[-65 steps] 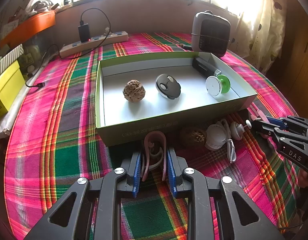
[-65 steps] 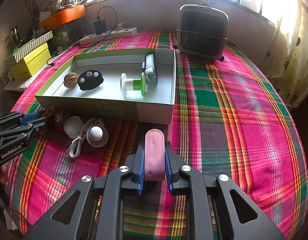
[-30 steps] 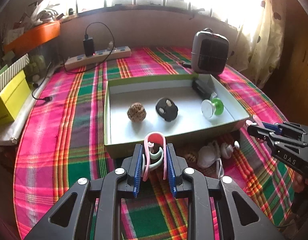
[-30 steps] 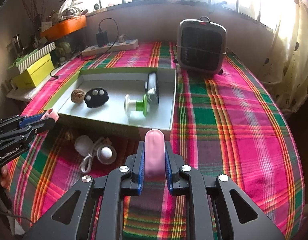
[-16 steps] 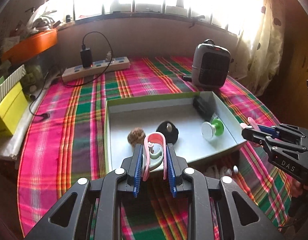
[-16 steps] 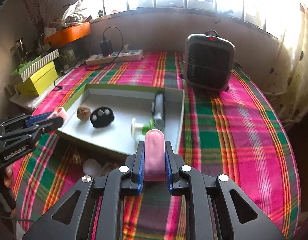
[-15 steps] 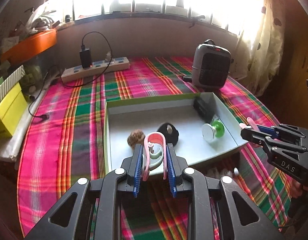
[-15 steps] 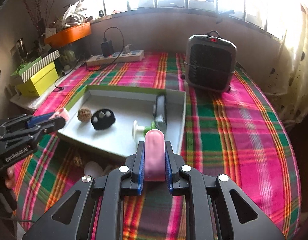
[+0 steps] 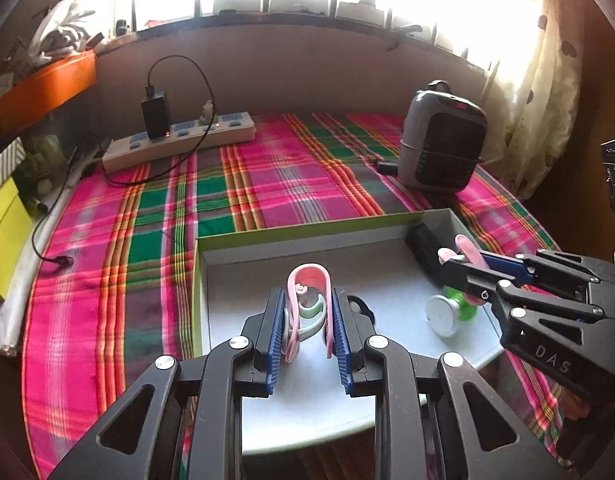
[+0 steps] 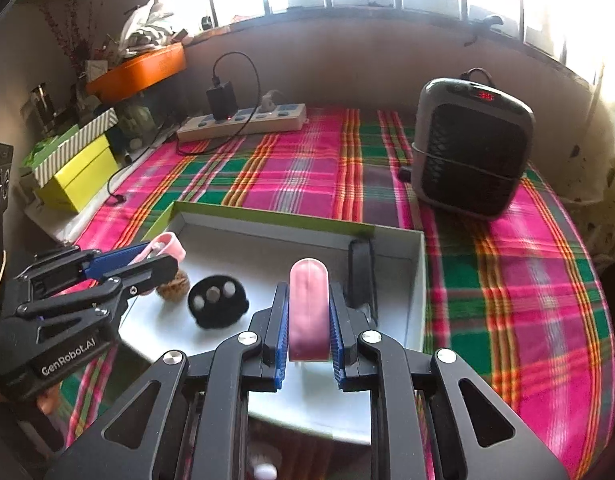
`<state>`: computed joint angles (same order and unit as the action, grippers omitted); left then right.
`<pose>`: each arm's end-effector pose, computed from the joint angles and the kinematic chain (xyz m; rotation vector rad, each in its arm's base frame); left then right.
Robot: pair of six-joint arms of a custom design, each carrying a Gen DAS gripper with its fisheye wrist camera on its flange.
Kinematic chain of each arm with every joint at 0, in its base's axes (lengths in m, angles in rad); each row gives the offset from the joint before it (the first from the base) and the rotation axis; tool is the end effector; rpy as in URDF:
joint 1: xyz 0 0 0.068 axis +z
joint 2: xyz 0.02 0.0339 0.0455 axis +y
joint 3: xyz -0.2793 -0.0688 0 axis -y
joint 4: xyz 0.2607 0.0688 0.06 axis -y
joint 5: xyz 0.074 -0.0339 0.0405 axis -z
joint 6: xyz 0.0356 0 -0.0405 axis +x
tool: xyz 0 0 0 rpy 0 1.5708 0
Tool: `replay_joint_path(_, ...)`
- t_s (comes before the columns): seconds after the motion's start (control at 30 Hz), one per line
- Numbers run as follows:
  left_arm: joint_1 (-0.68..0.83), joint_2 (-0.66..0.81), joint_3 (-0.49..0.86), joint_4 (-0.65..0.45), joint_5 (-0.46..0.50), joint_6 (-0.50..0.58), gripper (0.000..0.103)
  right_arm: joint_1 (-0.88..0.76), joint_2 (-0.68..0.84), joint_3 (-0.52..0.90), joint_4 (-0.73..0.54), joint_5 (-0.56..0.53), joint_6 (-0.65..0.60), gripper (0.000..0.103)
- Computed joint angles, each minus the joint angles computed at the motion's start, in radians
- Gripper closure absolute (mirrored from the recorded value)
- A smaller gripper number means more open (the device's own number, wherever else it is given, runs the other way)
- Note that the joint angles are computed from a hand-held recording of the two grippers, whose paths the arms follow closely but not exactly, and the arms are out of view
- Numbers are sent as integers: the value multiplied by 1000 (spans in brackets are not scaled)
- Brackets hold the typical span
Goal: Organize objects
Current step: 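Carry the pink clip and pink block over the tray with both grippers, then open both grippers to release the clip and block in the tray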
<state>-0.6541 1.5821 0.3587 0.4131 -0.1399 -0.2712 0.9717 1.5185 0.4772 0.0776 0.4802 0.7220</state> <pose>0.1964 -0.1443 0.0889 0.3887 2.3567 -0.2762 0.1540 0.1964 0.1110 -0.1156 2.3911 0.1731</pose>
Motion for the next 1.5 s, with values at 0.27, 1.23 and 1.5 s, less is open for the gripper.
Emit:
replay_joint_path(0.27,51,125,80,19,46,20,82,-90,124,60,59,-80,-64,84)
replay_joint_path(1.23,60,284,184,3,64,31,82,-152,265,138,79,-130,-99,84)
replay_joint_path(1.5,63,285,188,-8,69,28,82,-146,265,142,63,-121,-93,84)
